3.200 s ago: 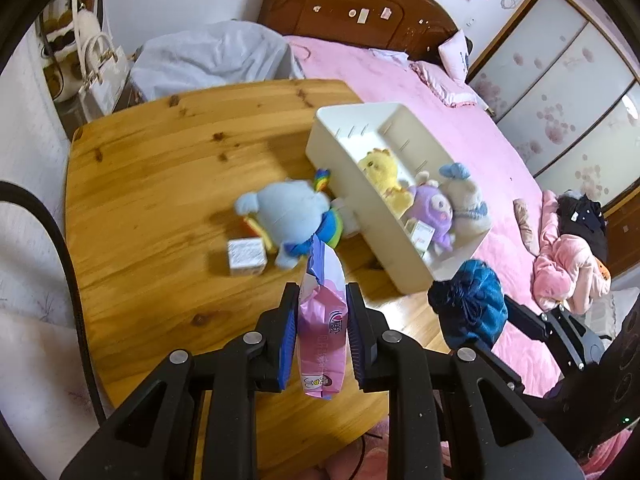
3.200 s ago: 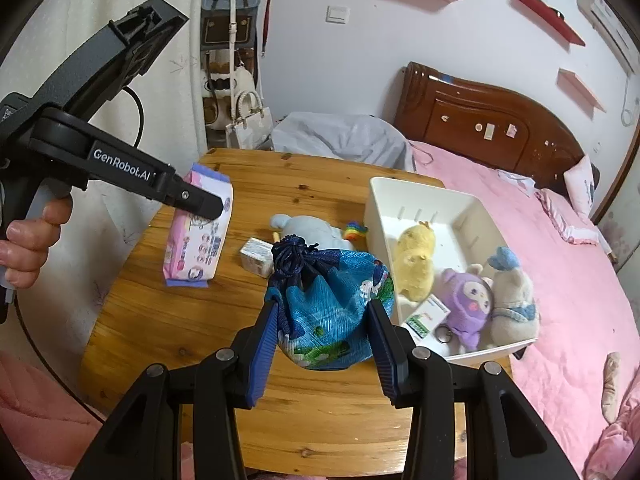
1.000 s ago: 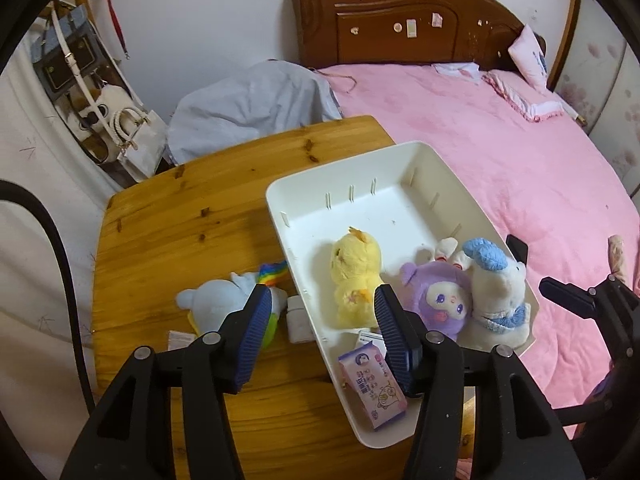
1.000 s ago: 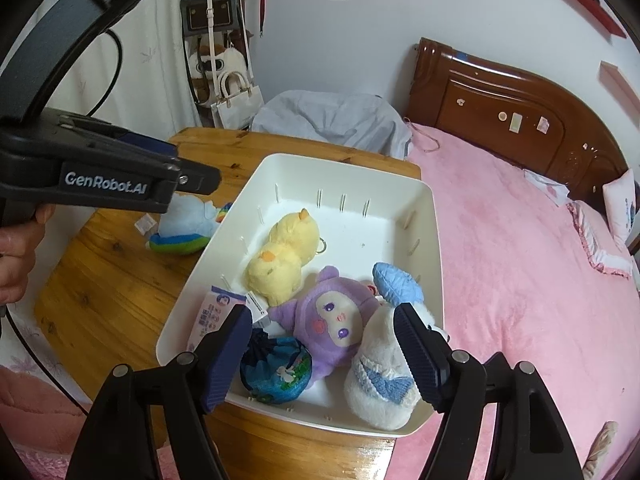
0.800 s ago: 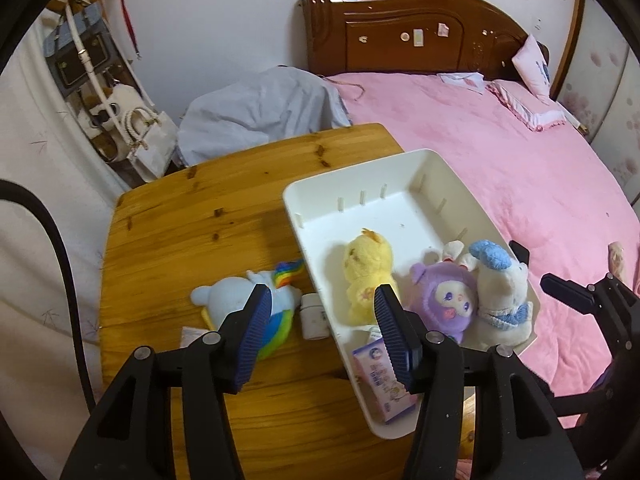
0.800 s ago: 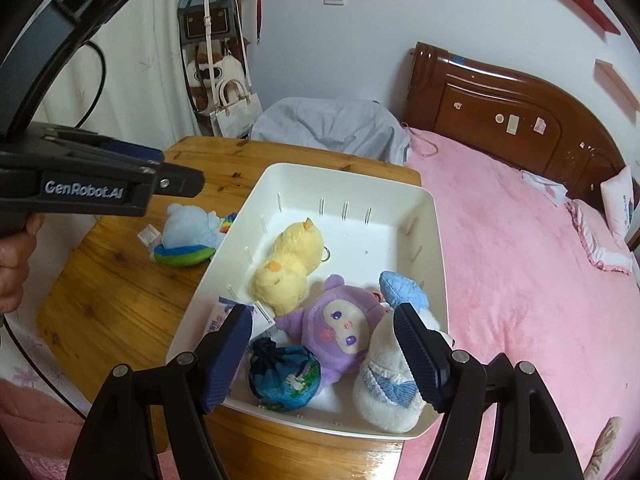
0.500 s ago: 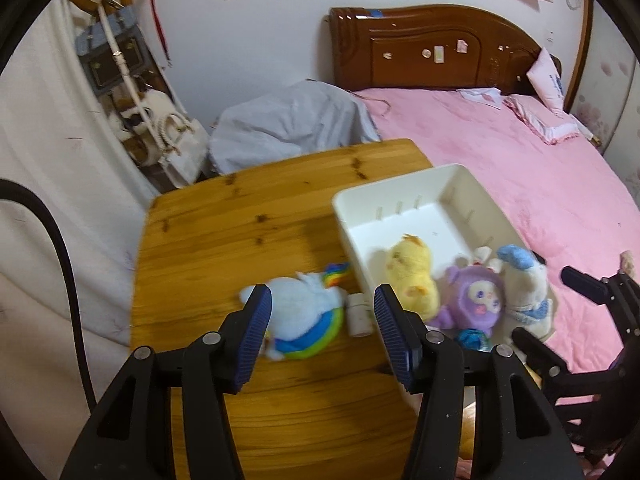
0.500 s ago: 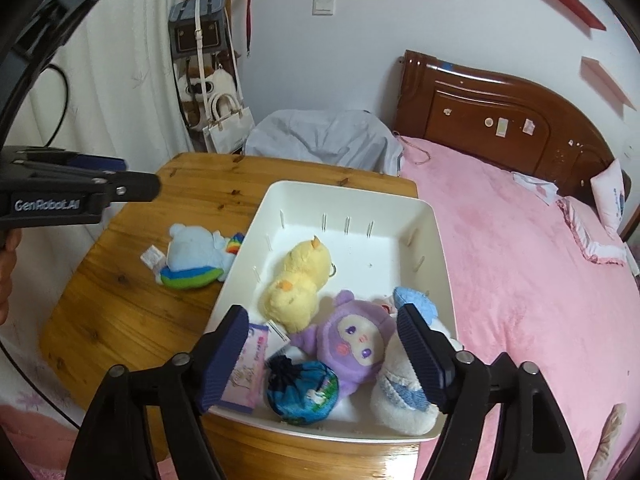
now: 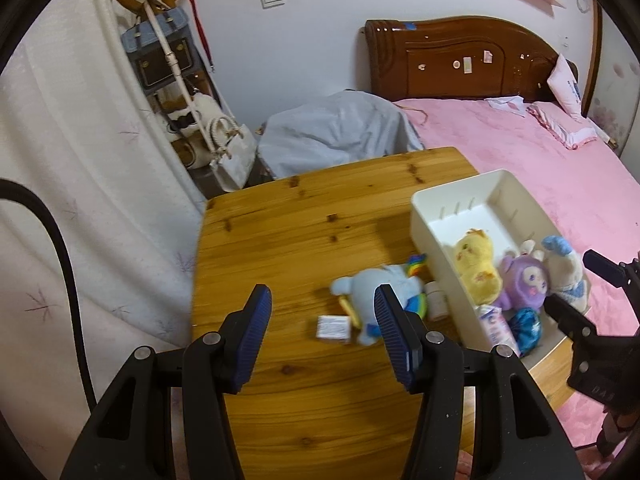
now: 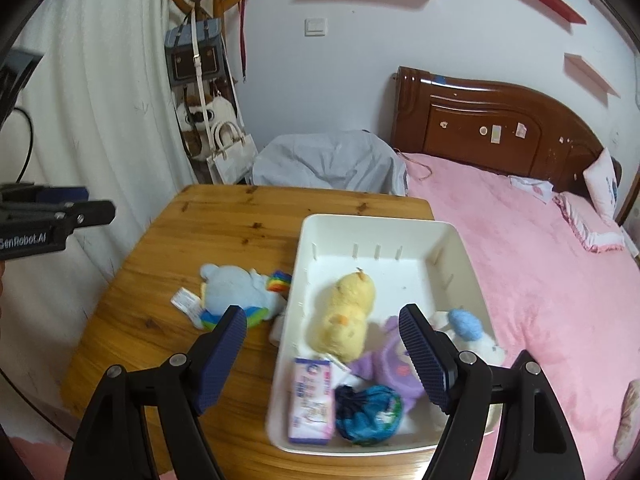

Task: Organize objects
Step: 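Withdraw both grippers from the tray back over the table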

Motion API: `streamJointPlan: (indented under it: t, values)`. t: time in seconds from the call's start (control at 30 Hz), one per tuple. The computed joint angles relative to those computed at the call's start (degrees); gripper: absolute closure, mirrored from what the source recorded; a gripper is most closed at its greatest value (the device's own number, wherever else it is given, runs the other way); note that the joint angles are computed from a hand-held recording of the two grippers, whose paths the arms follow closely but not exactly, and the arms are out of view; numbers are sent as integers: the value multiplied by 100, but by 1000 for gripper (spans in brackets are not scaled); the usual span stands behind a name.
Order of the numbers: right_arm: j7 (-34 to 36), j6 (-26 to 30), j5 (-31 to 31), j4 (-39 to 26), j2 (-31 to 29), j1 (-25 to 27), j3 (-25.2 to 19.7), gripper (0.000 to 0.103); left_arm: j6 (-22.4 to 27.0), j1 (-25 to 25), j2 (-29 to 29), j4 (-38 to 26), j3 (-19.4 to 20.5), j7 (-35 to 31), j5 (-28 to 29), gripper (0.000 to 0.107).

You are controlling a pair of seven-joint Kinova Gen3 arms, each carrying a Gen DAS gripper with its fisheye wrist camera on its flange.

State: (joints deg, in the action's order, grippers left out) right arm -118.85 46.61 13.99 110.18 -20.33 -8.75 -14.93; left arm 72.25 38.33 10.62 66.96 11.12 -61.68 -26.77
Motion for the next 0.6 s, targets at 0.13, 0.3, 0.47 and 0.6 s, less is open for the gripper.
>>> streamJointPlan:
  t: [0.13,0.3,0.47,0.6]
  values:
    - [-505,70,-15,-91,130,58,-283,23,-96,-303,-204,232,-42,-272,267,49]
    - [-1221,117,-42,-159,242,-60,-454,23,-222,-790,-394,447,-52,-812,775,49]
    - [-2006,295,-57,-385,490,-238,-571,23,-286,-1260,-487,564,-90,-1508,1361,43]
    - [-2615,452,-112,-595,710,-453,-530,23,-337,-1637,-498,647,-156,-2169,1882,40]
